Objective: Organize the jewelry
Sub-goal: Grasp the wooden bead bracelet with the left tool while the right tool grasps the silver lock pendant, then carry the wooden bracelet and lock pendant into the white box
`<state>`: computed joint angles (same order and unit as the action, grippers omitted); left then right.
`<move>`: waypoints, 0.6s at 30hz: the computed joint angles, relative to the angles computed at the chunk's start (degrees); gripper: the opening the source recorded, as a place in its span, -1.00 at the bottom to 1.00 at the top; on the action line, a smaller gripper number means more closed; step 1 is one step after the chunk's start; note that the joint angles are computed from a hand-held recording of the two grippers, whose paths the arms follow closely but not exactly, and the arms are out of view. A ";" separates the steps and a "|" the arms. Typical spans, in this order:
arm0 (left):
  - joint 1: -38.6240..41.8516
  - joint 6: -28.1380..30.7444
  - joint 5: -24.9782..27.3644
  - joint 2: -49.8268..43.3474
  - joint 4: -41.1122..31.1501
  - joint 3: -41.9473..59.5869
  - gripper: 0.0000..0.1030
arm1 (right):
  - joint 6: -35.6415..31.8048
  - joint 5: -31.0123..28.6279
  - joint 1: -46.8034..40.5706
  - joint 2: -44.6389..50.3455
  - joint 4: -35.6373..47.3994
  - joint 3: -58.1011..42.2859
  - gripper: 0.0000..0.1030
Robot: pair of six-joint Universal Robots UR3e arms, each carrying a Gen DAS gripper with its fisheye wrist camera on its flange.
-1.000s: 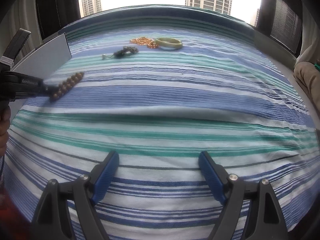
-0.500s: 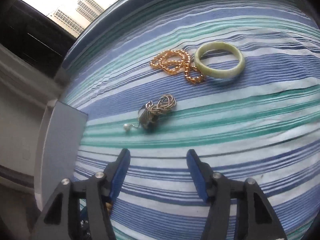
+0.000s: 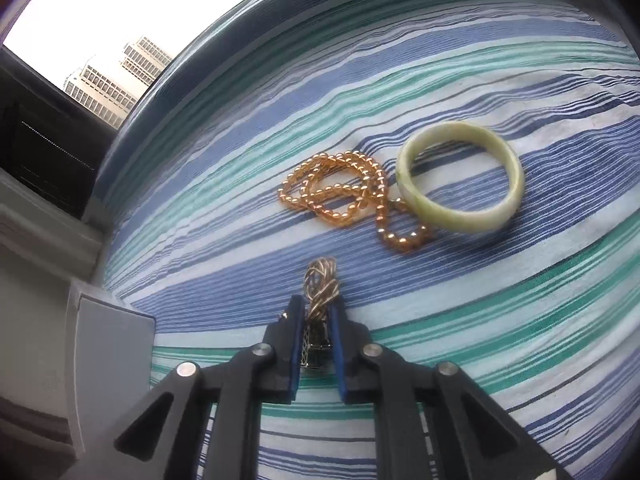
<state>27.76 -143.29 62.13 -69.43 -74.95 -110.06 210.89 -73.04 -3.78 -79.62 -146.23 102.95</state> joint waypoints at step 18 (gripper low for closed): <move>12.32 16.26 -16.11 2.76 -42.89 21.80 -0.78 | -17.70 4.67 -1.68 -52.56 19.66 24.88 -0.76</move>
